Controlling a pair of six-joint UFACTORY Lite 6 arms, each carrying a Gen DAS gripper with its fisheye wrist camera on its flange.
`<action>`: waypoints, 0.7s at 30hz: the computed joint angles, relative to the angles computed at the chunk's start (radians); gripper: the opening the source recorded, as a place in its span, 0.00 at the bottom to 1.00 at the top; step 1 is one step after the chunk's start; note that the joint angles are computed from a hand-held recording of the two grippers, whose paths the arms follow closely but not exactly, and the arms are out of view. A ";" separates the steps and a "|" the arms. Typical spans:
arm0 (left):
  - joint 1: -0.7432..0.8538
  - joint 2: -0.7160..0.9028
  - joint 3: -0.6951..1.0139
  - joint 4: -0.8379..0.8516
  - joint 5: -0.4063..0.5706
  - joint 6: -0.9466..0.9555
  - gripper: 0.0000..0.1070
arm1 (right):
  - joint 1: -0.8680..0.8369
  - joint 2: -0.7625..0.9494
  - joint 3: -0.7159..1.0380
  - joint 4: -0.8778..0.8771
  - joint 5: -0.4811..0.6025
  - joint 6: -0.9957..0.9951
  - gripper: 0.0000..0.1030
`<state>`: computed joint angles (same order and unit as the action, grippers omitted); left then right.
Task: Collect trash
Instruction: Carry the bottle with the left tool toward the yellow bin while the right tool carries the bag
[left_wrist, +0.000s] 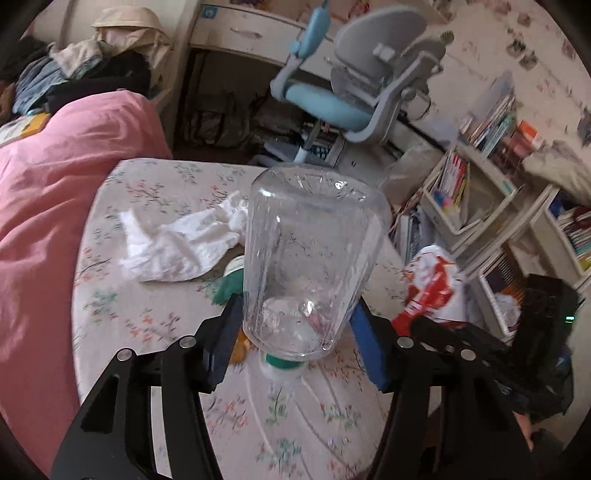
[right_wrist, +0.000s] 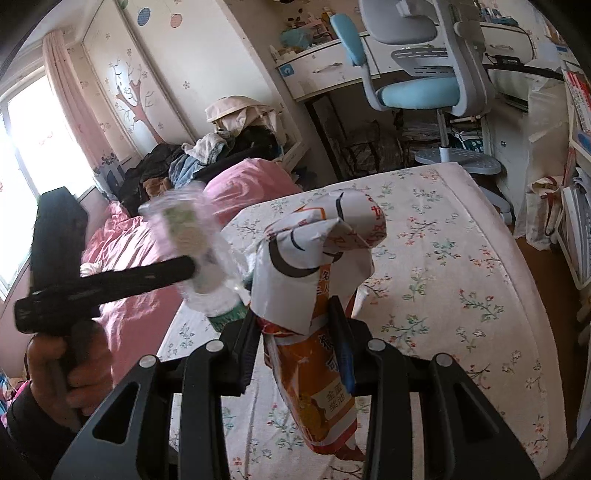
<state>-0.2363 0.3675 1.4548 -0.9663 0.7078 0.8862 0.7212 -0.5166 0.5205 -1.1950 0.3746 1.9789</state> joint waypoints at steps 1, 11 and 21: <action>0.027 -0.020 -0.020 -0.020 0.020 0.019 0.53 | 0.017 0.008 0.006 -0.016 0.007 0.019 0.35; 0.279 -0.264 -0.323 -0.119 0.164 0.207 0.52 | 0.232 0.071 0.060 -0.089 0.130 0.146 0.36; 0.472 -0.555 -0.653 -0.062 0.281 0.330 0.52 | 0.664 0.219 0.058 -0.125 0.340 0.524 0.37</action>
<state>0.2353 -0.1875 0.8015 -1.0288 0.9886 1.2160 1.3856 -0.2979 0.5788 -1.3201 0.7143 2.5026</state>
